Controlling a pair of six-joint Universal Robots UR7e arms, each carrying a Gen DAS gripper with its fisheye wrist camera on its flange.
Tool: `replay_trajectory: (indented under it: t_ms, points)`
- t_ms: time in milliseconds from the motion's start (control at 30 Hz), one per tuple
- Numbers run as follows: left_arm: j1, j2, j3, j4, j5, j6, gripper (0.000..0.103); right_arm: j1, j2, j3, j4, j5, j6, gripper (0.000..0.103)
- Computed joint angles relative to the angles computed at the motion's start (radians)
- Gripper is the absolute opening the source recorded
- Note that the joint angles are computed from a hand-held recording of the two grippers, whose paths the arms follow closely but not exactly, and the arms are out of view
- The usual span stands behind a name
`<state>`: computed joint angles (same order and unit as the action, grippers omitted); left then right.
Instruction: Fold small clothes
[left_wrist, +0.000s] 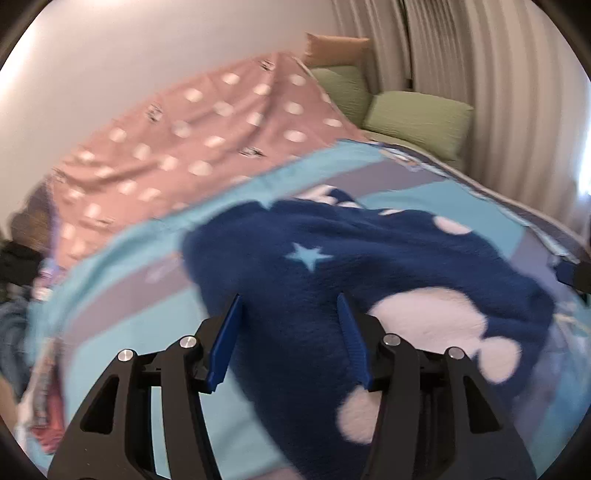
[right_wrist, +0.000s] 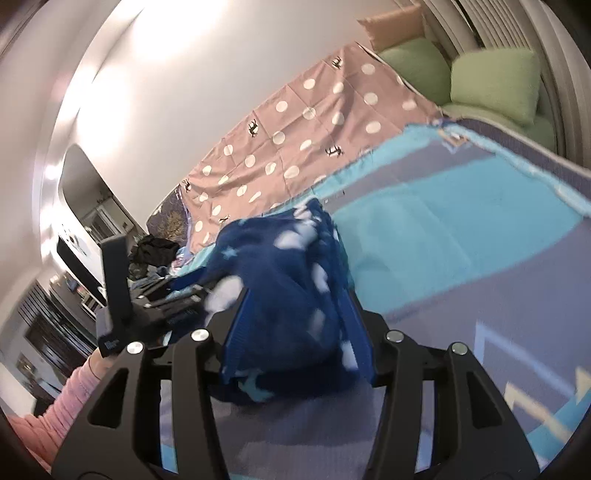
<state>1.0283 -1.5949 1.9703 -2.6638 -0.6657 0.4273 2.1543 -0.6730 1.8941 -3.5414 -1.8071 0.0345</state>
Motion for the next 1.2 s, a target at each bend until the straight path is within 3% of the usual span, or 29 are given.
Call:
replay_trajectory:
  t_ms: [100, 200, 267, 333, 567, 600, 667, 733, 800, 833, 900, 1000, 1100, 1200]
  points:
    - [-0.001, 0.044, 0.003, -0.001, 0.012, 0.081, 0.053, 0.007, 0.018, -0.052, 0.068, -0.037, -0.026, 0.052]
    - [-0.005, 0.067, 0.003, 0.001, 0.025, 0.106, 0.053, -0.016, 0.043, -0.101, 0.154, -0.051, 0.029, 0.052]
    - [-0.006, 0.074, 0.016, -0.038, 0.034, 0.155, 0.053, -0.034, 0.059, -0.118, 0.211, -0.050, 0.079, 0.036]
    - [-0.002, 0.069, 0.025, -0.047, 0.031, 0.155, 0.053, -0.044, 0.070, -0.125, 0.244, -0.037, 0.118, 0.033]
    - [-0.010, 0.083, 0.056, -0.111, 0.051, 0.174, 0.054, -0.029, 0.075, -0.134, 0.265, -0.129, 0.134, 0.040]
    - [-0.010, 0.085, 0.054, -0.109, 0.055, 0.177, 0.054, -0.021, 0.068, -0.135, 0.270, -0.141, 0.129, 0.038]
    - [-0.010, 0.082, 0.057, -0.108, 0.052, 0.178, 0.054, 0.002, 0.053, -0.151, 0.275, -0.157, 0.071, 0.013]
    - [-0.003, 0.074, 0.052, -0.098, 0.035, 0.177, 0.054, 0.024, 0.057, -0.192, 0.284, -0.172, 0.002, 0.012]
    - [0.000, 0.074, 0.049, -0.098, 0.031, 0.176, 0.054, 0.029, 0.070, -0.255, 0.313, -0.123, -0.050, 0.011]
    - [0.000, 0.074, 0.049, -0.101, 0.032, 0.182, 0.054, 0.018, 0.084, -0.297, 0.336, -0.059, -0.072, 0.011]
    - [0.002, 0.074, 0.052, -0.118, 0.032, 0.190, 0.054, -0.006, 0.116, -0.380, 0.454, 0.007, -0.053, 0.011]
    - [0.013, 0.064, 0.051, -0.125, 0.006, 0.180, 0.054, -0.033, 0.209, -0.500, 0.643, -0.114, 0.024, 0.004]
    - [0.023, 0.056, 0.050, -0.117, -0.019, 0.151, 0.054, -0.050, 0.219, -0.462, 0.563, -0.091, -0.002, 0.003]
    - [0.019, 0.056, 0.049, -0.115, -0.026, 0.166, 0.054, -0.009, 0.233, -0.479, 0.574, -0.204, -0.045, 0.003]
